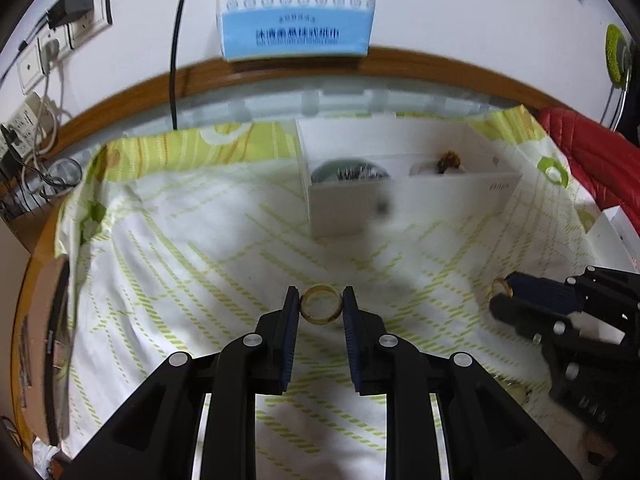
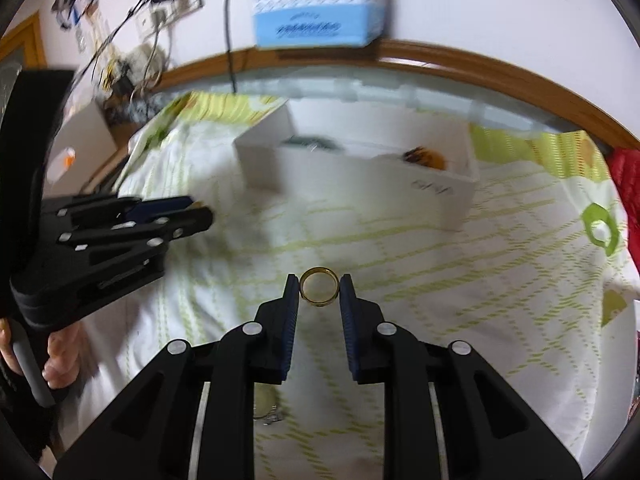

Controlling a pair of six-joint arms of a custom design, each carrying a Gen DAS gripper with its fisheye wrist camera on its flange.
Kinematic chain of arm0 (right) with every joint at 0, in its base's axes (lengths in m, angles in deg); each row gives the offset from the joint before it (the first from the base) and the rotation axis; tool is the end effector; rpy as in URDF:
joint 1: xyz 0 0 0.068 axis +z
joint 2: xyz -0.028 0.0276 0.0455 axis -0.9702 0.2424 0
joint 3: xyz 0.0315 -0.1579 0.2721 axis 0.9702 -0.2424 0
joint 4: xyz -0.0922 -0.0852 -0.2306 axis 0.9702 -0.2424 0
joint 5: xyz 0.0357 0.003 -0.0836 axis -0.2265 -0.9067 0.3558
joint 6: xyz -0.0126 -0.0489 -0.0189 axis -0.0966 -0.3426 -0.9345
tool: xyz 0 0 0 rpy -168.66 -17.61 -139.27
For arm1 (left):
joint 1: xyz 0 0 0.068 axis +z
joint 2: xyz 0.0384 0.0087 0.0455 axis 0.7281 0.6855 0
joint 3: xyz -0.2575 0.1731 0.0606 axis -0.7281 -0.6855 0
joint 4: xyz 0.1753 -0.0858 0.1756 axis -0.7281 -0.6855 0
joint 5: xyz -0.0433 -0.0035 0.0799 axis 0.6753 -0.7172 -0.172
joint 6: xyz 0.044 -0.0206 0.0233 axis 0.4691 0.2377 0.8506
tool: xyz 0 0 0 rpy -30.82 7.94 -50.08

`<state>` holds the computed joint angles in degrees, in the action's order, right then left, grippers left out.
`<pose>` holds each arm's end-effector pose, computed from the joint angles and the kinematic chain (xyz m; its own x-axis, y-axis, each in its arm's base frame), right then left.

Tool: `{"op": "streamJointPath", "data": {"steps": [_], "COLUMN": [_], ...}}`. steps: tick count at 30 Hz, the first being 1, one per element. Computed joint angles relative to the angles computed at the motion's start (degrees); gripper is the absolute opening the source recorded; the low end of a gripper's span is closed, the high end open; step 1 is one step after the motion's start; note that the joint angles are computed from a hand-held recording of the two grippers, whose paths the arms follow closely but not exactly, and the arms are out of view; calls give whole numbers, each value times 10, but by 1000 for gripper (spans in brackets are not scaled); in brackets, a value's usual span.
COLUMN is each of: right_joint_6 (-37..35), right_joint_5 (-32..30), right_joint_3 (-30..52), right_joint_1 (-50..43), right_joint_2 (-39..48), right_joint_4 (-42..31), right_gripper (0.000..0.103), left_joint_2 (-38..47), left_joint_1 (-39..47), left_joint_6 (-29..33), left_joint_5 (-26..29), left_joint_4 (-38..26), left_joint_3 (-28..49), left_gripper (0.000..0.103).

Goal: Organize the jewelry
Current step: 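Carry both gold rings into the vivo box and open both tools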

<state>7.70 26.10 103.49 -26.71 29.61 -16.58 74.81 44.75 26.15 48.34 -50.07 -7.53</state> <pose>0.1967 0.2047 0.1717 -0.7353 0.0549 -0.6755 -0.0450 0.9906 0.1294 0.2630 -0.0201 0.1784 -0.6475 0.3833 -0.6587 0.5055 0.8628 0.0052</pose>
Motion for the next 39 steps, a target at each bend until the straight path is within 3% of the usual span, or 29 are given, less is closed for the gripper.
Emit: {"op": "streamJointPath", "data": {"steps": [5,11,16,24,32,33,34,35,38,39], "right_joint_6": [6,-34,-52,-51,-64,-63,-60,-59,-58,-57], "right_joint_5": [13,-2,-35,-87,-95,-91,-84,-79,-68,-66], "right_joint_3": [-24,21,50,46,61,62,60,58,42,39], "right_joint_1": [-30,-102,-147,-191,-202,-201,-200,-201,-202,-202], "right_joint_2": [-77,-139,-98,-5,30,33,34,32,14,8], "right_joint_4": [6,-5,38,71,84,84,86,87,102,104], "right_gripper": [20,20,20,20,20,23,34,39,41,41], "left_joint_2": [-39,-19,32,128,148,151,153,154,140,135], "left_joint_1": [-23,-61,-77,-74,-77,-78,-79,-78,-79,-78], "left_joint_6": [-35,-109,-156,-144,-140,-139,-138,-137,-134,-134], "left_joint_5": [-2,-5,-15,-6,-5,-4,-5,5,10,11], "left_joint_4": [-38,-65,-41,-29,-30,-33,-36,-37,-30,-28], "left_joint_3": [46,147,180,202,212,214,215,216,205,203], "left_gripper": [22,22,22,22,23,26,43,49,58,65]}}
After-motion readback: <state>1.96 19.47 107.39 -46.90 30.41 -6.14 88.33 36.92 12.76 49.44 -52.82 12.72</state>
